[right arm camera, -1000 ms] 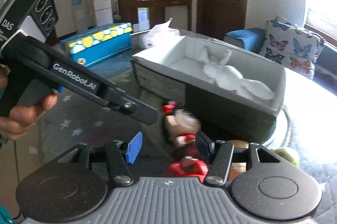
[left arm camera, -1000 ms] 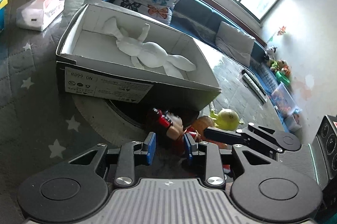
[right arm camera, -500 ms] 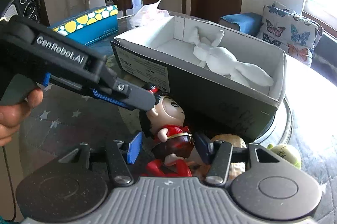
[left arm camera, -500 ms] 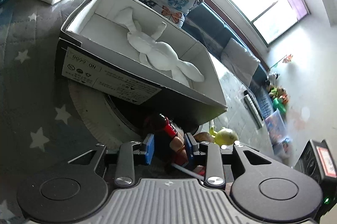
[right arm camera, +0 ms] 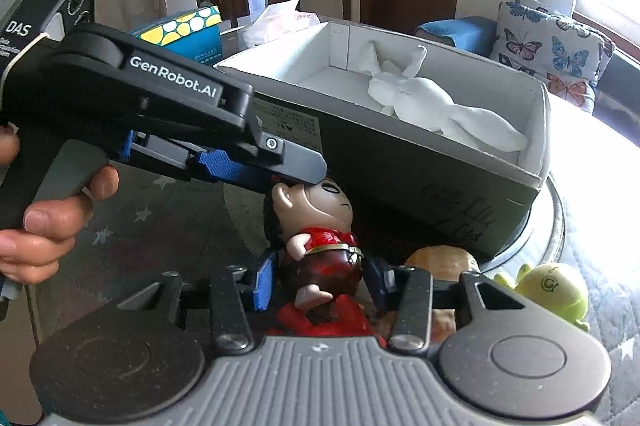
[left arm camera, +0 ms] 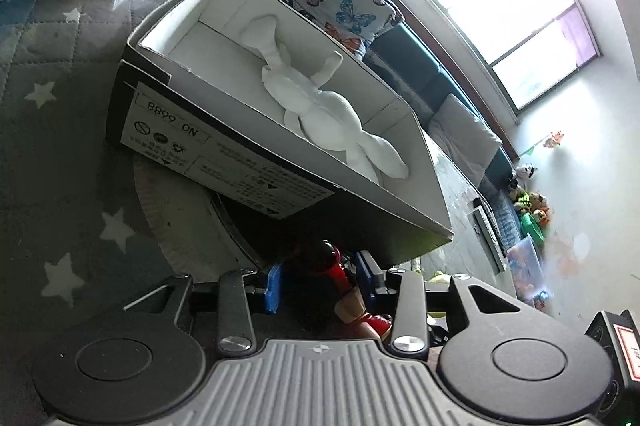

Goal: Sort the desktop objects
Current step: 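Carry the held doll with the left gripper over the box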

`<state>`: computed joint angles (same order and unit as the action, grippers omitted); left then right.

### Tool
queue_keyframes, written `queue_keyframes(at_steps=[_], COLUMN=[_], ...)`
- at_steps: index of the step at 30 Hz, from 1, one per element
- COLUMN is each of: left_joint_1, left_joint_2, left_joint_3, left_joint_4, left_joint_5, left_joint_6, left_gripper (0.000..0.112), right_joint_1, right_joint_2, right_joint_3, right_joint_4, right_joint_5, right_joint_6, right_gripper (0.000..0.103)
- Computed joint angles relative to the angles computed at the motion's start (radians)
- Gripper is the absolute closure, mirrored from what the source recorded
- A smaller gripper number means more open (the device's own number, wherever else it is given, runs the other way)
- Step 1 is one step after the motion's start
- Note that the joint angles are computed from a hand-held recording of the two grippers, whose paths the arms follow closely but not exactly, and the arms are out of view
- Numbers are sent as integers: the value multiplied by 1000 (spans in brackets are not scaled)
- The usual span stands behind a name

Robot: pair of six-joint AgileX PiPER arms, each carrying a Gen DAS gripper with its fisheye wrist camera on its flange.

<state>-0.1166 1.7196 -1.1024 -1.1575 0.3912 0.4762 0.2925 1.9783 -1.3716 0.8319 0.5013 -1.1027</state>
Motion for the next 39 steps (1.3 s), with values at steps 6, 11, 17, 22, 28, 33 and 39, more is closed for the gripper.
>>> queue_keyframes(at_steps=[6,11,17,22,28,33,39], left_joint_1=[-9,-11,10,32,41,55,52], left_joint_2=[-90,-153,-83,64,296,459,534], left_joint_3=[33,7,-136,-328,-620,-822,-898], left_joint_4=[53,104,98,102,172,218,251], left_joint_5=[-10,-18,-12,42,135,219,241], left_joint_6=[-26,-59,-47,-62,-131,-212,-232], left_gripper=[73,73,75,76,77,78,80], right_joint_1=[0,-2,2,-2,-13,-5,21], right_joint_2=[-73,-140,-101,-1,143,251,332], right_joint_3=[70,87,-38,-197,-395,-540,-636], right_joint_4=[84,177,167,46,-158,-361,-576], right_joint_5=[-18,-31,-47,-57,-48,-23,13], right_joint_6=[-100,-201,-180,-45,220,457,645], right_gripper=[57,57,58,58,58,58,57])
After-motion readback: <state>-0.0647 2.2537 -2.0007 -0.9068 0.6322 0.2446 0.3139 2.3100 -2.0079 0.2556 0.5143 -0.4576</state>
